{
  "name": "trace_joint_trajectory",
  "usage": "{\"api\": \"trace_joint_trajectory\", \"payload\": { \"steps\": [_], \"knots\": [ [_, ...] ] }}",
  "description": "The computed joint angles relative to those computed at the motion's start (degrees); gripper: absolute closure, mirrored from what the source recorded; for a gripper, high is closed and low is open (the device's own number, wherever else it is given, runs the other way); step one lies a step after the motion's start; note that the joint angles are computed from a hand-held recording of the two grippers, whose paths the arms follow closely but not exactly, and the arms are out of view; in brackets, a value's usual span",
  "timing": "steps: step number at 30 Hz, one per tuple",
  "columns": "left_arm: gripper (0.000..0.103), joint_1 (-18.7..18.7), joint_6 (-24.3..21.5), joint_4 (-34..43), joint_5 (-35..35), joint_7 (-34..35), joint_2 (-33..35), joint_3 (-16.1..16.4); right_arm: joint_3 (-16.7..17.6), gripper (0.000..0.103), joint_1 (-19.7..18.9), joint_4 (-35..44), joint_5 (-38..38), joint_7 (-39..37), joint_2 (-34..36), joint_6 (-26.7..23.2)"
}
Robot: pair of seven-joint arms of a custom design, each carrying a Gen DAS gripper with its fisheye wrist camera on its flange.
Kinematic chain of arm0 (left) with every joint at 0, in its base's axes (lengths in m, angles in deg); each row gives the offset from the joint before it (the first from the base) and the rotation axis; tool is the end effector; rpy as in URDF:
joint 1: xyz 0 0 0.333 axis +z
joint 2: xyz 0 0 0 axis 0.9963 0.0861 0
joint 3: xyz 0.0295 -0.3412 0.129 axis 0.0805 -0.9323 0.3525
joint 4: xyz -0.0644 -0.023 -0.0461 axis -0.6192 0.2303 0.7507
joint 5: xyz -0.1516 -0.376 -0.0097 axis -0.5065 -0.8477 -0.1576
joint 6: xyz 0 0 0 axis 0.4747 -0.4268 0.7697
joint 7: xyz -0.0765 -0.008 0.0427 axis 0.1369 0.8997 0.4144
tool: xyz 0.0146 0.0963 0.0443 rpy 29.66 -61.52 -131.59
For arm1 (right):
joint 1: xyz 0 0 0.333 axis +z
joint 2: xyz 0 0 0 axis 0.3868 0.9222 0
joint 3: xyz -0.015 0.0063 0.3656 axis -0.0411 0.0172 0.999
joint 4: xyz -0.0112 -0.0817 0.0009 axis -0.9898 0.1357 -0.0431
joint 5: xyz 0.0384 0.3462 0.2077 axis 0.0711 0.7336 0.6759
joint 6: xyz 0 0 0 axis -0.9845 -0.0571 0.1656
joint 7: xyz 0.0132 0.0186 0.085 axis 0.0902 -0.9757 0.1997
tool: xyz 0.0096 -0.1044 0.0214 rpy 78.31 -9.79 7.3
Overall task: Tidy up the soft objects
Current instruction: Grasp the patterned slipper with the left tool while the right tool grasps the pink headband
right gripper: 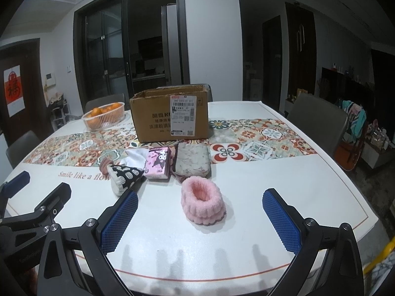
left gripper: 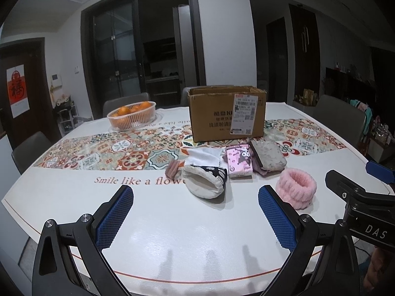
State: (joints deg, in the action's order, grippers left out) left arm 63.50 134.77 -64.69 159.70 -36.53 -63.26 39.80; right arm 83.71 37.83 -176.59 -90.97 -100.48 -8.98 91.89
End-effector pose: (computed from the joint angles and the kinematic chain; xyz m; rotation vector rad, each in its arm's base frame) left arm 0.4926 -0.3972 0.5341 -1.3009 1.8365 -1.0156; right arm 0.4685 0.2266 0.5291 -1.3343 1.8664 -1.0183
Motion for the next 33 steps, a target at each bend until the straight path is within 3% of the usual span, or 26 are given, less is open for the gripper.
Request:
{"api": "trace_joint_trajectory", "payload": {
  "steps": [11,20,33],
  "knots": [
    [0.001,-1.1,1.7,5.1,-4.2,5.5,6.3,1.3,-2.5,0.000,-1.0,1.9,3.5,-4.1,4.6,4.3],
    [0.018,-2.3,1.8,9.6,-15.7,17.2,12.1,2.2,-4.7,0.002,-1.8,3.8,9.4,-9.5,9.4,8.5],
    [0.044,-2.9,0.9,16.6,-33.2,34.3,19.9,2.0,-6.7,0.024,-1.9,6.6,18.4,-19.3,14.7,10.8]
  ]
}}
